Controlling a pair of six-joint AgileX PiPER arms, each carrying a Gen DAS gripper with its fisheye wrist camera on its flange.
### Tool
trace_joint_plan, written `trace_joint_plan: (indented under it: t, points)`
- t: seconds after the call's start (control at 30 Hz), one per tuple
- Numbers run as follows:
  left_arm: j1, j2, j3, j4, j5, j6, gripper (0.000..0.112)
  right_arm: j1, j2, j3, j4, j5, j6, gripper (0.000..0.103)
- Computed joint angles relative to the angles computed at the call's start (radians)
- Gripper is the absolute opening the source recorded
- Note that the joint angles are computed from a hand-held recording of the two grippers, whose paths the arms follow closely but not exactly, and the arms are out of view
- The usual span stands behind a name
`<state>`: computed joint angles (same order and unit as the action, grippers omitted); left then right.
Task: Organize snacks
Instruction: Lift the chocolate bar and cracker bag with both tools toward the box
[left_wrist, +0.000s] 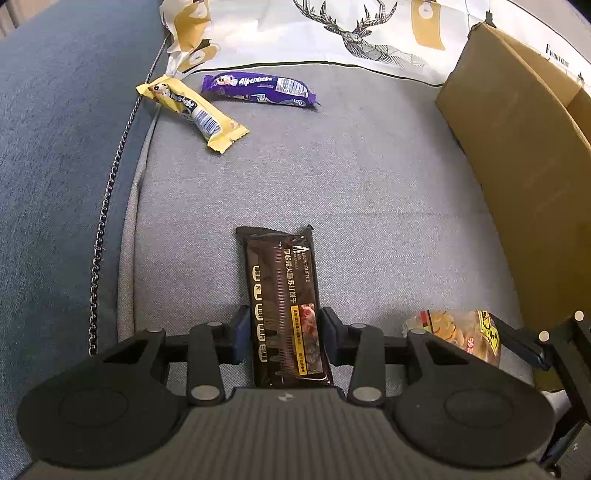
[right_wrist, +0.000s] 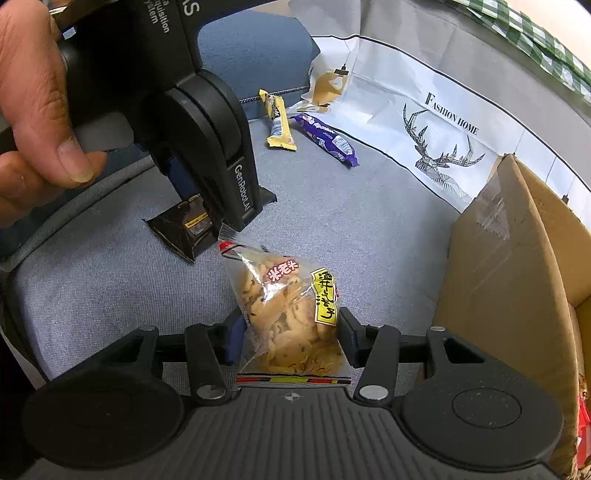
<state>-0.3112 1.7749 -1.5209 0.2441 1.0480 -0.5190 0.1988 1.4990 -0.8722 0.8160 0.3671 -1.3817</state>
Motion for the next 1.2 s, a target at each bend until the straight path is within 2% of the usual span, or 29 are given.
trace_joint_plan:
  t: [0.7,0.97,1.2]
  points:
    - [-0.010,0.000,0.005,0.009,-0.011,0.001,0.043,0.012,-0.018,0.010,-0.032,-0.015,0.057,0.052]
    - [-0.027,-0.042,0.034,0.022,-0.069,-0.037,0.043,0.001,-0.032,0.019,-0.012,-0.021,0.062,0.051]
    - [-0.046,-0.128,0.095,0.053,-0.169,-0.086,0.043,-0.008,-0.093,0.028,0.030,-0.020,0.077,0.051]
